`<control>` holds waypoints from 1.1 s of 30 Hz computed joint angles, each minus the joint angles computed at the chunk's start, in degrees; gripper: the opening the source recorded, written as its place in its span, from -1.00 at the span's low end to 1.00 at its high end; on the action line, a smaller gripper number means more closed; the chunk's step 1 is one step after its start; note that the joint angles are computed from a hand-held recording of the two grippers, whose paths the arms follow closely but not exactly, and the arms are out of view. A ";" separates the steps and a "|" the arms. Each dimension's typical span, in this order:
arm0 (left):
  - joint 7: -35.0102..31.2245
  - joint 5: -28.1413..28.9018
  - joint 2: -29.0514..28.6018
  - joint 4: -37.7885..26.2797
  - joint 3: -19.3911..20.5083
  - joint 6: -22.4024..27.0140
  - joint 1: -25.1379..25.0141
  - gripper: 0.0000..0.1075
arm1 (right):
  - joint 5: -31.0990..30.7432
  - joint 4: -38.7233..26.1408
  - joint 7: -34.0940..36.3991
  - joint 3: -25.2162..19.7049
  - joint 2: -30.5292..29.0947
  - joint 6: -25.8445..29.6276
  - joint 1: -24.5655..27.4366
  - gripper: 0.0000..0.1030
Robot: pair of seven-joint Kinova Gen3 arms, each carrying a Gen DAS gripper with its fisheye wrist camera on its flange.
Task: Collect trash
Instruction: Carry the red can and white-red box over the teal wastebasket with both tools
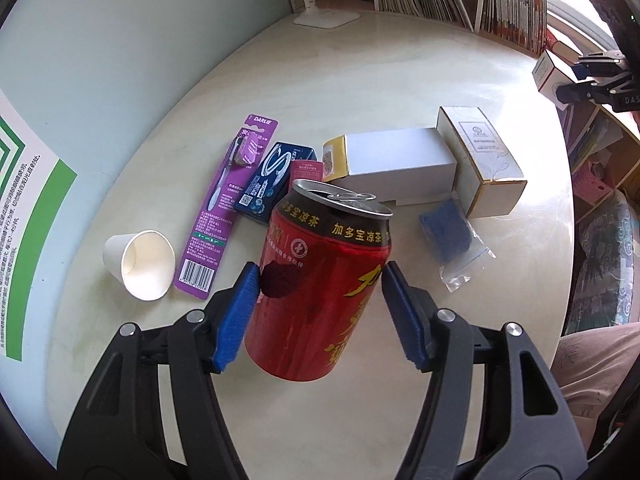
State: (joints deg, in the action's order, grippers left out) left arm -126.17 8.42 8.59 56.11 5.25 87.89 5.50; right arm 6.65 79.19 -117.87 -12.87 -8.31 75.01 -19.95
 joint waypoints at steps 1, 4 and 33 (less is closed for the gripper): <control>-0.34 0.92 -0.36 -0.13 -0.12 0.00 -0.52 0.12 | 0.62 -0.07 -1.10 -0.54 -0.35 0.20 -0.05 -0.06; -1.34 3.02 -0.63 -1.61 -0.27 1.20 -1.65 0.12 | 2.11 -0.25 -4.30 -2.01 -1.52 0.90 -0.20 -0.06; 9.74 2.37 -2.95 0.07 11.27 2.22 22.91 0.13 | -7.52 17.16 -17.53 -3.58 -37.19 20.74 9.81 -0.06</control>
State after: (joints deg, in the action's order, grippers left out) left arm -116.43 10.78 5.64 56.18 16.52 90.11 28.42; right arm -0.87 96.35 -135.41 -16.45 -45.50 95.75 -10.14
